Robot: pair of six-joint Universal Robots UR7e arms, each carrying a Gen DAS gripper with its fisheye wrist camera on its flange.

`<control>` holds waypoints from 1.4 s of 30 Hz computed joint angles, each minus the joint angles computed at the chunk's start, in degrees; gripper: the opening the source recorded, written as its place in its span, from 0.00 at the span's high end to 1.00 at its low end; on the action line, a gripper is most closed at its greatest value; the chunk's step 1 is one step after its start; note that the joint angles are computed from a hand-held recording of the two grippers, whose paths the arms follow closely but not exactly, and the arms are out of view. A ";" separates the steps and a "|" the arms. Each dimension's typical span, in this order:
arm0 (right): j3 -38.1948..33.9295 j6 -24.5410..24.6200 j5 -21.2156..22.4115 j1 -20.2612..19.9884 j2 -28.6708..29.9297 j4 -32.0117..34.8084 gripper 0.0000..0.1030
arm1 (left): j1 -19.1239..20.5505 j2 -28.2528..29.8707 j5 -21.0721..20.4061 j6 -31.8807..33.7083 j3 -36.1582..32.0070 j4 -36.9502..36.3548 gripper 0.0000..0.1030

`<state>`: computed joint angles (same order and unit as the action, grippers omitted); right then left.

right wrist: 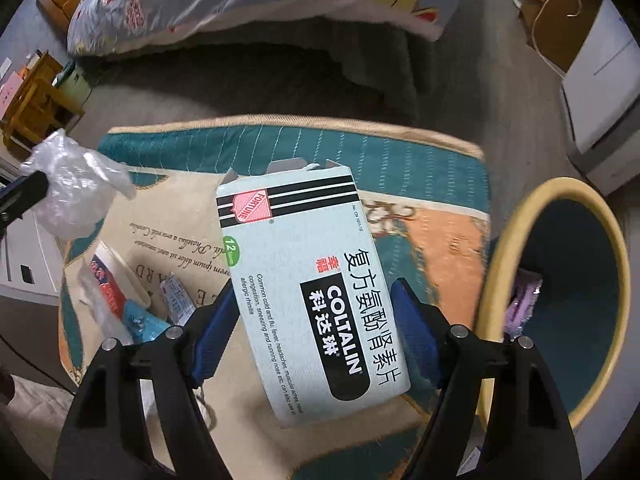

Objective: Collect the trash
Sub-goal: 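Grasp the white COLTALIN medicine box with the right gripper while the left gripper holds the plastic bag, then carry the medicine box and plastic bag over the wastebasket with both grippers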

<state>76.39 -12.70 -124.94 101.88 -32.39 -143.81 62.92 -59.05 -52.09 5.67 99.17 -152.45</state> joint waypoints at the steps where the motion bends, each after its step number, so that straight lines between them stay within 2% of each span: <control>1: 1.13 0.21 -0.14 0.15 -0.66 -0.99 0.28 | -0.33 0.15 -0.07 0.21 0.12 -0.33 0.85; 7: 7.91 2.20 0.45 0.39 -6.95 -3.98 0.28 | -1.95 1.35 -0.67 0.38 0.32 -0.93 0.85; 9: 8.53 1.54 0.10 0.21 -7.83 -5.42 0.28 | -2.51 1.94 -0.89 0.27 0.29 -1.09 0.85; 24: 15.41 5.14 -2.36 -4.12 -16.64 -12.12 0.28 | -7.22 10.25 -3.55 2.79 -2.36 -4.57 0.85; 34: 17.62 15.48 -5.45 -7.75 -20.17 -14.63 0.28 | -9.28 17.23 -7.41 3.75 -6.01 -5.62 0.85; 42: 18.78 18.92 -5.90 -9.56 -21.46 -17.06 0.28 | -10.62 21.66 -8.32 6.67 -6.58 -7.62 0.85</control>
<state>95.17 6.23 -130.84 92.32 -53.85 -160.86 52.30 -37.39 -60.41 12.34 92.60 -160.07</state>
